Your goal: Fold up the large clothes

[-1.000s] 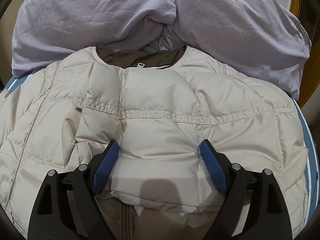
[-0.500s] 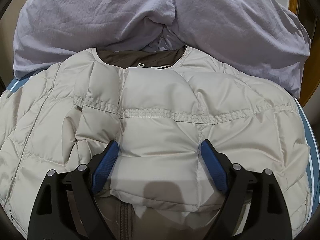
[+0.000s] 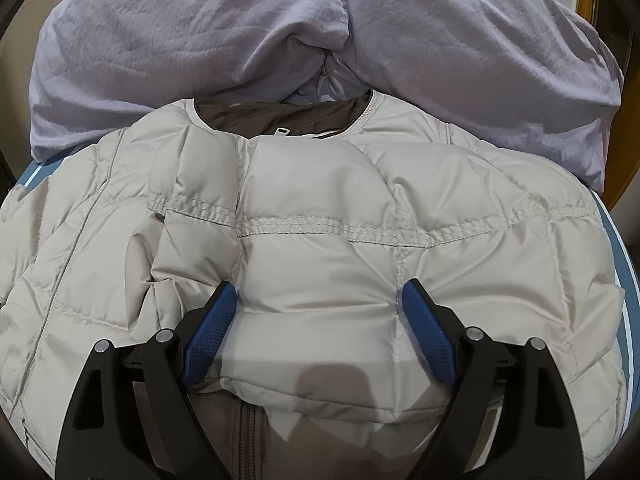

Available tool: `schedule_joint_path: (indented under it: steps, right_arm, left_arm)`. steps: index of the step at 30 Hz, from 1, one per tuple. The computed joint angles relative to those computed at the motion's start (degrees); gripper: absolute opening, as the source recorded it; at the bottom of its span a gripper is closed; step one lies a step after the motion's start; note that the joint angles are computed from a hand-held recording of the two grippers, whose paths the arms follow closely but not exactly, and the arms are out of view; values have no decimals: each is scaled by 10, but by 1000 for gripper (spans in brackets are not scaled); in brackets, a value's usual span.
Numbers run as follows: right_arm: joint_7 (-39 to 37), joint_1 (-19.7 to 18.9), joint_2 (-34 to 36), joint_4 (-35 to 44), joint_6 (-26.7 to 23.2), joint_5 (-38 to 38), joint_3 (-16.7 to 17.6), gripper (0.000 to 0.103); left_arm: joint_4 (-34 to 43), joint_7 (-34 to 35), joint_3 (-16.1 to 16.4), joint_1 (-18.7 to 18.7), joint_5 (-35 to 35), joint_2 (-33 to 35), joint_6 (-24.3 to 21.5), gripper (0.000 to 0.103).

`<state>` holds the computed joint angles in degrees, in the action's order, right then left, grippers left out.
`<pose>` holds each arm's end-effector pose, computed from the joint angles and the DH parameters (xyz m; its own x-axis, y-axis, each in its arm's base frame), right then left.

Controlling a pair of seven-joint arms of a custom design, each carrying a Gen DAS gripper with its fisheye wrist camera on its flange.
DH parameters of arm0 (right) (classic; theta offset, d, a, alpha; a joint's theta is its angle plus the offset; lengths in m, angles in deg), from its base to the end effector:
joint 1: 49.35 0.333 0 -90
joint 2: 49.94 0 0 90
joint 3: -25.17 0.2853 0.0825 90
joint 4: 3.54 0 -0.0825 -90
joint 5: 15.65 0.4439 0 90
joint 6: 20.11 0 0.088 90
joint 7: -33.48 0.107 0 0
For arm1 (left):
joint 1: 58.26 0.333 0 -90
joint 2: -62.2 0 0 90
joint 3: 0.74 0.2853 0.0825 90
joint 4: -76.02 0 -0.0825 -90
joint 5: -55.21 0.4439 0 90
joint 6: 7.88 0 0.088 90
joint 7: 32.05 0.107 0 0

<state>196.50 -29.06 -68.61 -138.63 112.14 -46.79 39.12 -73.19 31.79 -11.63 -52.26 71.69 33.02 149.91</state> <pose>0.4495 0.2940 0.4254 -0.3546 -0.9350 0.0097 -0.7848 0.2920 -0.5467 0.4913 -0.0514 0.4341 0.1524 -0.9867 -0.0567 -0.7664 -0.0818 -0.6371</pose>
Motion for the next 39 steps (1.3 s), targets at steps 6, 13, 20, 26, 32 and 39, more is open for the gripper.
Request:
schedule_joint_path:
  steps: [6,13,20,26,32,39]
  right_arm:
    - [1,0,0,0,0,0,0,87]
    - [2,0,0,-1,0,0,0,87]
    - [1,0,-2,-3,2,0,-1,87]
    - [-5,3,-3,1,-5,11,-1,87]
    - [-17,8,-25,-12,0,33,-3,87]
    - [-36,9,-67,-36,12,53,3,87]
  left_arm:
    - [27,10,29,21,-6,45,-21,90]
    - [13,52,53,8,-53,49,3,88]
    - [-14,74,59,3,-97,36,42,74]
    - [-11,79,63,-1,-123,26,27,32]
    - [-6,40,24,21,-90,14,19,15]
    - [7,20,9,-1,-64,-12,25,14]
